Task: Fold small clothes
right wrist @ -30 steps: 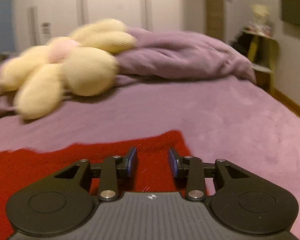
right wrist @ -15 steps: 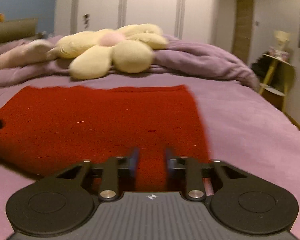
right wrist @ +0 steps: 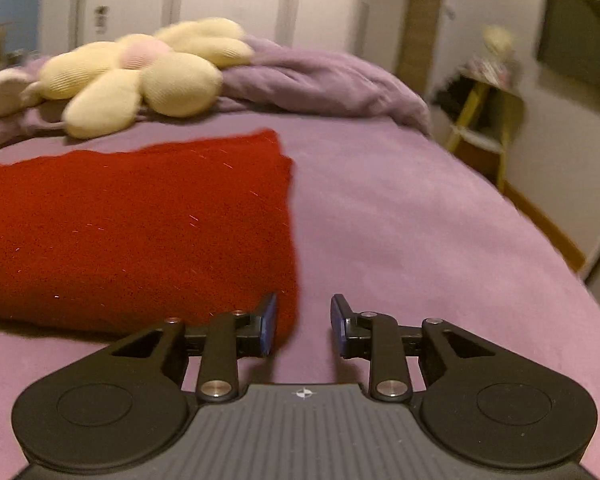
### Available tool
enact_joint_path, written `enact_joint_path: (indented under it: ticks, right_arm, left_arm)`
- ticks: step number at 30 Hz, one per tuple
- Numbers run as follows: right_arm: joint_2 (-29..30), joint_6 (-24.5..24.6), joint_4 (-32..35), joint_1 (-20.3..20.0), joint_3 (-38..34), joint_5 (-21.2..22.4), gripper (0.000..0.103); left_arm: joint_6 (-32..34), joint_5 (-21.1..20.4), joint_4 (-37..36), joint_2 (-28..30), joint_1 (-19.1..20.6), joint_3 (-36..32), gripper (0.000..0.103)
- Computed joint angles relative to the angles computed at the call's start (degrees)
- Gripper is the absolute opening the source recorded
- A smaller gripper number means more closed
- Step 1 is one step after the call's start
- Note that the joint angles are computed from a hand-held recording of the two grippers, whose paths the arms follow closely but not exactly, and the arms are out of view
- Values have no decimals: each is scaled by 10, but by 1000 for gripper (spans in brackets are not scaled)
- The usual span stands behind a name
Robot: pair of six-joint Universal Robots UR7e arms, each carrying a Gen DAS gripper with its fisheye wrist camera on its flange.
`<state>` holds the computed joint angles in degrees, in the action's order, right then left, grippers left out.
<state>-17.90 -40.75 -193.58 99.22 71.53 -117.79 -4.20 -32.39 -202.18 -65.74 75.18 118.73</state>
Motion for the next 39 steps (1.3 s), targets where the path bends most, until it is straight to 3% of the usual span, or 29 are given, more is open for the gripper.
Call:
enact_joint_path:
  ticks: [3,6,8,11,14,16,18,21,26,31,32,39]
  right_arm:
    - [-17,37,10,4,23,-33,27]
    - [-45,67,24,7,67,-2,27]
    - [-59,59,23,10,96,35,27]
    - [-66,57,41,18,116,83,27]
    - [-53,37,63,32,106,112,26]
    - [-42,29,87,42,91,132,26]
    - [-29,13,92,51,81,154,26]
    - [-10,-5,99,62,62,175,23]
    - [16,-6,123,74,30,173,18]
    - [31,-14,124,79,15,180,11]
    - [32,-16,126,79,13,180,11]
    - [69,-33,173,80,-38,130,6]
  left_arm:
    - [3,28,-21,-5,-5,9,96]
    - [-27,16,-11,-29,-5,24,95]
    - [-81,-28,27,-58,3,37,95]
    - [-146,-148,74,-97,31,50,95]
    - [-186,-253,79,-102,61,46,94]
    - [-212,-294,86,-94,77,35,90]
    - [-216,-306,80,-81,84,23,89]
    - [-219,-326,81,-71,89,7,72]
    - [-222,-355,95,-60,107,-16,68]
    - [-255,-387,85,-42,132,-36,44]
    - [-252,-390,86,-42,133,-37,44]
    - [-227,-379,103,-52,124,-40,34]
